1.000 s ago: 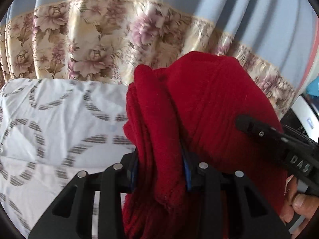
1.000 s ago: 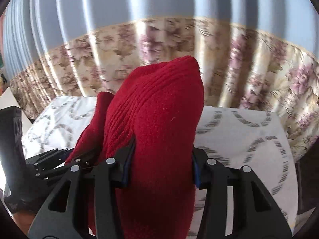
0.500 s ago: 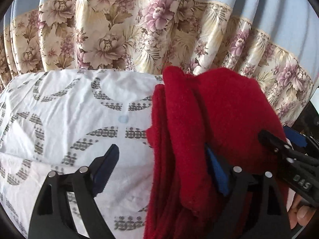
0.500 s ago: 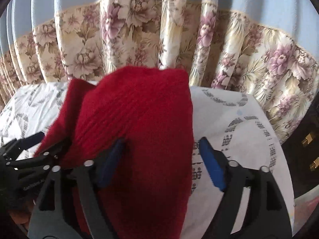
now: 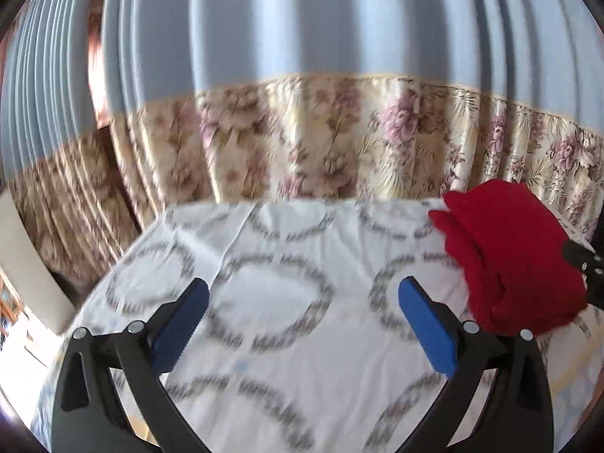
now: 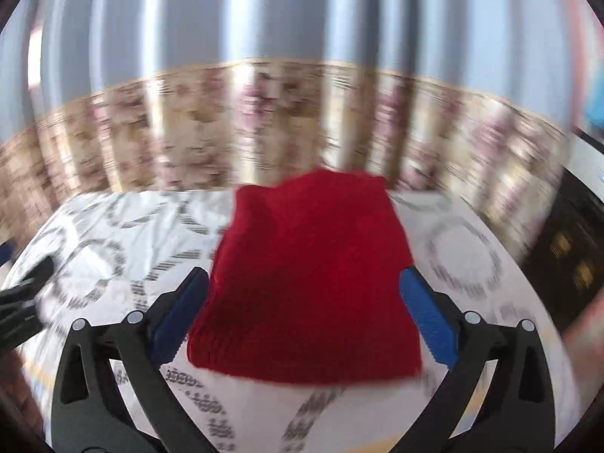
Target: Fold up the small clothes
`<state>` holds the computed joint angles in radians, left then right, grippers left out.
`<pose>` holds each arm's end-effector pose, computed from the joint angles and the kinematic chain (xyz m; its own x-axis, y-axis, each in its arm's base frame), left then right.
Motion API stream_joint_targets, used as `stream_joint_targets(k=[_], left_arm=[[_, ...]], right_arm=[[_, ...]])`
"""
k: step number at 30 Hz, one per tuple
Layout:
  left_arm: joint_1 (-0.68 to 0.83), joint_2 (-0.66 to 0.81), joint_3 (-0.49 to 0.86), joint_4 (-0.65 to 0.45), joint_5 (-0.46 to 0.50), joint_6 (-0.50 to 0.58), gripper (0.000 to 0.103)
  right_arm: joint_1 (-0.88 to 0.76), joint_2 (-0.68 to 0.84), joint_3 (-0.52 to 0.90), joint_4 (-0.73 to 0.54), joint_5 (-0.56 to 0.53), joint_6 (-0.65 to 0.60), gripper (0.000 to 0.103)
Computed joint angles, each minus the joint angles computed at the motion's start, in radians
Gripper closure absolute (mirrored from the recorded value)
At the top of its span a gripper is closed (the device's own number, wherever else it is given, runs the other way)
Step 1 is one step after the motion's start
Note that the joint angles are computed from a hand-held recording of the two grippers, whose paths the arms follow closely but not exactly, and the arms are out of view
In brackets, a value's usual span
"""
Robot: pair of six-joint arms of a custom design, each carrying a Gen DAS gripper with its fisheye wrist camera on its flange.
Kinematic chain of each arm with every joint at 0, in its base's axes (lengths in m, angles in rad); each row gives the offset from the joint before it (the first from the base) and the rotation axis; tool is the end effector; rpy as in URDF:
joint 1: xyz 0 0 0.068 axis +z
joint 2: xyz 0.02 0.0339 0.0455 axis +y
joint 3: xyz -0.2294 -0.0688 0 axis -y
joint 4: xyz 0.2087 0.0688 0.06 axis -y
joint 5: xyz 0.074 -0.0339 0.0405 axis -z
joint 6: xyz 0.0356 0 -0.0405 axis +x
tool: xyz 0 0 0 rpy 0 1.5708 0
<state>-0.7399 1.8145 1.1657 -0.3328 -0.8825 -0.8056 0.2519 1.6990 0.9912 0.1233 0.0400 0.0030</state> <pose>0.2634 -0.2033 0.1775 -0.5056 -0.1588 -0.8480 -0.3657 0.9297 0.0440 0.3280 0.0829 0.1905 -0.5350 -0.1346 -0.8340 -0.2151 0.9764 -0.0196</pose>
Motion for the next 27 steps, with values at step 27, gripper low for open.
stream_joint_targets(k=[27], left_arm=[[-0.068,-0.117,-0.249,0.072,-0.196,-0.239,0.002]], right_arm=[[-0.027,-0.183,-0.33,0.22,-0.23,0.057,0.003]])
